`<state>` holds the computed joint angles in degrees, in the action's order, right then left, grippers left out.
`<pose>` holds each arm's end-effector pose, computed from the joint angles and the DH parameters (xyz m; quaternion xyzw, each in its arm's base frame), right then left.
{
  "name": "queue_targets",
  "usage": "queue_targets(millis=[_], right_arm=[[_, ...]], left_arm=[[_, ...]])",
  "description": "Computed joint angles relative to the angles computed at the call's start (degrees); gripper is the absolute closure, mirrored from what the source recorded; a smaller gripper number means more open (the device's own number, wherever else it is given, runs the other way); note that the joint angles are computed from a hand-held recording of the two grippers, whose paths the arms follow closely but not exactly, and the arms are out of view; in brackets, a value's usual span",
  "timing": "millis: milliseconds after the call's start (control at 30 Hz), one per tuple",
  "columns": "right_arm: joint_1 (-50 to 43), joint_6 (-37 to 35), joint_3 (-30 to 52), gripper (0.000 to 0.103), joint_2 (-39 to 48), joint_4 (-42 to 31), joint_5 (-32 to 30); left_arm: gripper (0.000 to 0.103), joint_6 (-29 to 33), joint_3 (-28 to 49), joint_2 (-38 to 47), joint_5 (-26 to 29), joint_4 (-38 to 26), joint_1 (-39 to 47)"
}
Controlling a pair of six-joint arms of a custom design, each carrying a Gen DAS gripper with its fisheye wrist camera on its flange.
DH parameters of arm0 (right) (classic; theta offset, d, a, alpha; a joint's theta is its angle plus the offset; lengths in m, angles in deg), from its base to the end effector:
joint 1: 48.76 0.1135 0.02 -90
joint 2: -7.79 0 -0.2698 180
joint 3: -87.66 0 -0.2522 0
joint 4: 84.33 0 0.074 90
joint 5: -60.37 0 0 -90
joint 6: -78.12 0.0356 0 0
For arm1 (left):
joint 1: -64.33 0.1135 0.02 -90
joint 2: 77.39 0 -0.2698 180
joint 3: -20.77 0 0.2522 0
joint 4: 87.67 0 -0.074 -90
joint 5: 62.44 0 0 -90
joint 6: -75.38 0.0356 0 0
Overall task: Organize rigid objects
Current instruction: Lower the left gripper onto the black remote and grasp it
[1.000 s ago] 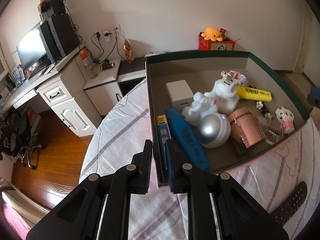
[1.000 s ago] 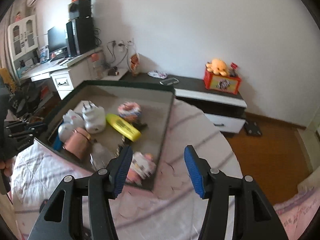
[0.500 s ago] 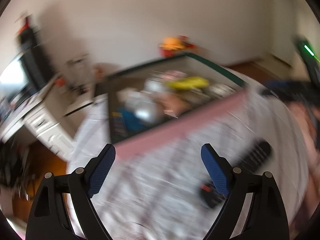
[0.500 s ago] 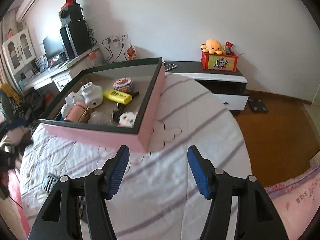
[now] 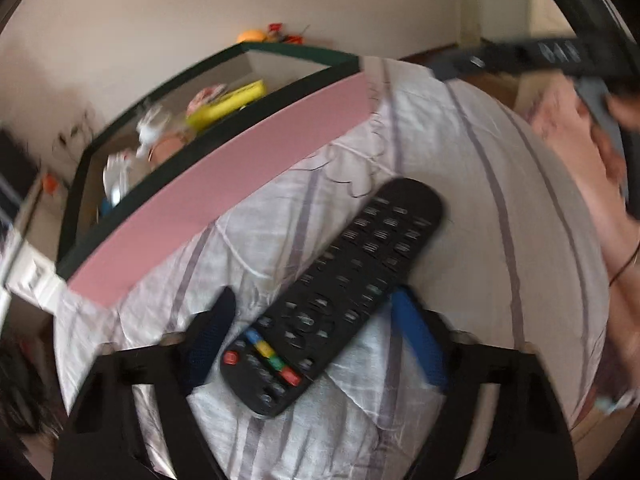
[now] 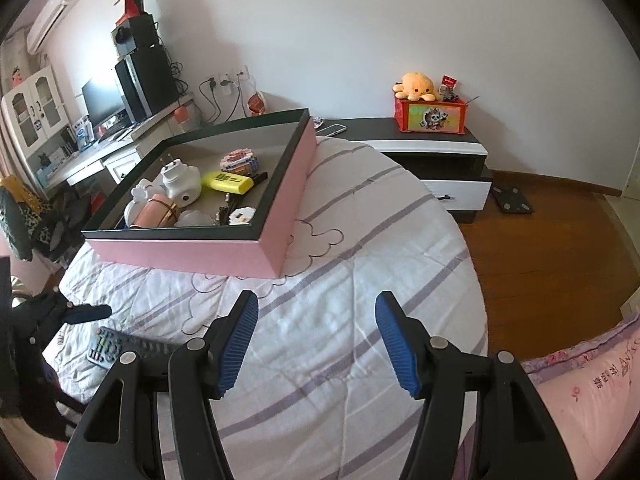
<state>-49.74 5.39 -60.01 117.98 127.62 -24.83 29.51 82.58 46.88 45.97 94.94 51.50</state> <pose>0.2422 -0.0071 0.0415 0.1624 0.9119 0.0147 0.3767 0.3316 -0.0871 0.0196 0.4911 0.8180 -0.0795 0.2889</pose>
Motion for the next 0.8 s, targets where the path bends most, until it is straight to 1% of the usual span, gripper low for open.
queue_targets(millis=[33,67,100,167,233,267,367,467,500,567,600,667,733,800], right_arm=[[-0.47,0.31,-0.05,0.040,0.30,0.33,-0.05],[-0.86,0.56,-0.02,0.039,0.55,0.48,-0.03],[-1.32,0.68,0.16,0.033,0.97,0.52,0.01],[-1.77,1.12,0.21,0.026,2.50,1.53,1.00],[-2.12,1.00,0.48,0.026,4.14,2.58,0.42],[-2.08,1.11,0.78,0.026,4.76,2.66,0.23],[-1.18,1.35,2.42,0.026,6.93,2.26,0.72],[-0.81,1.74,3.34,0.026,8.70,2.86,0.07],[-0.43,2.08,3.80,0.026,9.55,3.13,0.74],[-0.29,2.46,4.16,0.026,10.51,3.40,2.00],[-0.64,2.94,4.08,0.026,10.81,4.31,1.65],[-1.63,3.83,2.12,0.026,9.02,7.68,0.49],[-2.42,3.28,2.78,0.026,5.34,4.48,-0.47],[-2.37,2.65,4.25,0.026,3.01,2.15,0.14]], left_arm=[[0.047,-2.62,0.58,0.39,-0.84,0.67,0.29],[0.061,-5.07,1.31,0.81,-1.64,1.03,0.76],[0.065,-7.03,2.14,1.06,-1.61,0.61,1.50],[0.067,-9.56,3.33,1.42,-0.62,-0.69,3.15],[0.068,-11.67,3.97,1.82,0.32,-0.92,4.55],[0.071,-12.94,4.11,1.89,0.20,-0.84,4.85],[0.073,-14.70,2.13,2.25,0.13,1.87,4.54],[0.073,-15.07,3.07,2.62,0.19,0.97,3.70],[0.073,-14.92,3.13,2.68,0.50,0.61,3.97],[0.073,-16.45,4.01,2.98,0.91,-0.25,3.15],[0.073,-17.63,4.56,3.49,1.33,-0.09,2.68],[0.076,-17.08,3.23,3.07,4.00,1.39,3.36],[0.079,-17.06,1.82,2.37,6.11,2.46,4.43],[0.084,-16.52,0.11,0.97,9.03,2.74,6.22]])
